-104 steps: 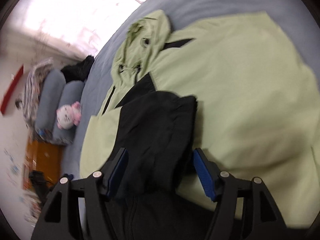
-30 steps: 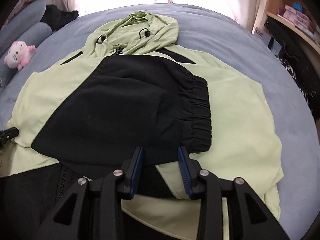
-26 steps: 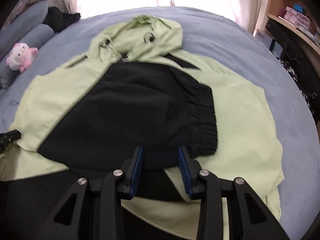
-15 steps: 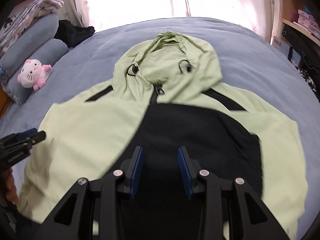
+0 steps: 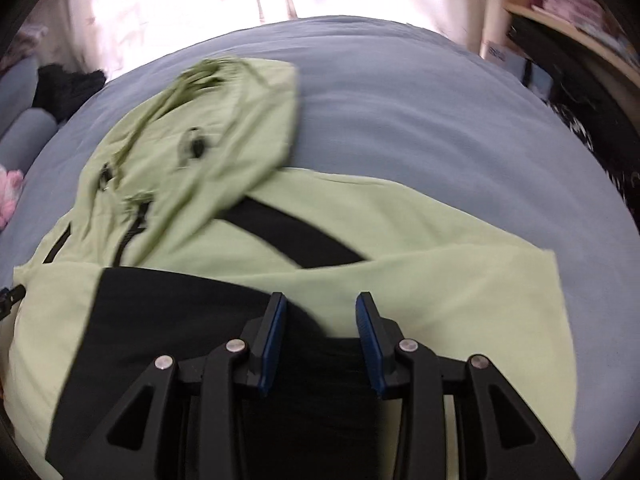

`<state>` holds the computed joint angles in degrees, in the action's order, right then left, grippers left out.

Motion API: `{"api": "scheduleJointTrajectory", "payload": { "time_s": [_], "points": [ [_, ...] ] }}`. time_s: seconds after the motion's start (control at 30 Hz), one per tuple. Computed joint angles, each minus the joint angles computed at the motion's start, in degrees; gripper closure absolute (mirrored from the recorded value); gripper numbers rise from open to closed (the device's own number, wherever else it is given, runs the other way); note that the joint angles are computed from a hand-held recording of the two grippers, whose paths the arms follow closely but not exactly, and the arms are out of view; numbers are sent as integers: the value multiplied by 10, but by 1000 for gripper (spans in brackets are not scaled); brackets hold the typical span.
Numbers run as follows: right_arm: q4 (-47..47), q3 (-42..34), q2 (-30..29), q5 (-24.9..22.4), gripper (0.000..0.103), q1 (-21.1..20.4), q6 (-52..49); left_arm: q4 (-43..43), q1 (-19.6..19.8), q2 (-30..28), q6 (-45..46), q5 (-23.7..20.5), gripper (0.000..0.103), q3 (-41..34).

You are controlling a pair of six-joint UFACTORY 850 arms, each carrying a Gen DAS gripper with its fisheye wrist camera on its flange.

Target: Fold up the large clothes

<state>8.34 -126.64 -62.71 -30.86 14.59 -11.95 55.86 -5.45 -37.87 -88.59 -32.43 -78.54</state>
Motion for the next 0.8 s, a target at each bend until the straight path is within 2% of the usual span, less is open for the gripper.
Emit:
{"api": "scheduleJointTrajectory", "payload": {
  "time_s": [0.13,0.27,0.47,0.63,0.8],
  "points": [
    [5,36,23,16,58,-11,-13,-3,6,9,-2,2,31,12],
    [-2,84,56,28,57,-14,-3,-24,2,27,5,-31,31,24],
    [3,175,134,67,56,-20,-1,-13,-20,103,-27,-41,31,90],
    [81,250,206,95,55,-31,-72,11,-57,172,-68,-63,31,139],
    [197,319,269,96,55,-45,-176,9,-101,228,-86,-81,31,175]
  ]
}}
